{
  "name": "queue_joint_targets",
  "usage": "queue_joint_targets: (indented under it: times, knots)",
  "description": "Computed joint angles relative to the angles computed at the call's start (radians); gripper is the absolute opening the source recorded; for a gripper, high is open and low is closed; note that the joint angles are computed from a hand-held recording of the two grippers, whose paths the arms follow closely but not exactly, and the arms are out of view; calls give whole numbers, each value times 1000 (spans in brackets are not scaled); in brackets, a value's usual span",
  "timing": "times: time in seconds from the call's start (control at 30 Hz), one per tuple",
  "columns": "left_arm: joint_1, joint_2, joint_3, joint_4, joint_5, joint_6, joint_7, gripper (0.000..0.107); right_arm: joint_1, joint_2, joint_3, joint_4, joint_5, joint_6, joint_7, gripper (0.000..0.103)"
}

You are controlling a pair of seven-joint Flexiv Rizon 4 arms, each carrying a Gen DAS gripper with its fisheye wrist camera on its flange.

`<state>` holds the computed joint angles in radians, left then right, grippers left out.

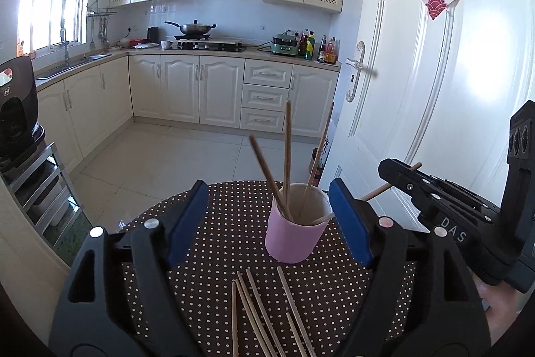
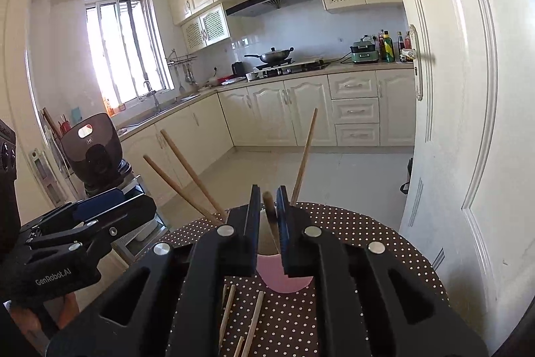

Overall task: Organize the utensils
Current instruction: 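Drop the chopsticks into the pink cup by opening both tools, then move both open tools back down to the chopstick pile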

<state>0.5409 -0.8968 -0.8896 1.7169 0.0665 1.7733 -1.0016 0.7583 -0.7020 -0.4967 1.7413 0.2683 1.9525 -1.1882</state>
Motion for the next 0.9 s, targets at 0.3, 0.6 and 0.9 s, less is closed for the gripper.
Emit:
queue_joint_targets:
  times: [0.3,0.6,0.9]
  knots:
    - [81,42,-5,97,119,132,-94,84,110,75,-59,95,69,42,-84,23]
    - [135,97,39,167,257,242,-218,88,169,126,-57,150,122,57,-179,27]
    - [100,136,168,175,351,326,-310,91,236,110,-76,181,130,27,-235,32]
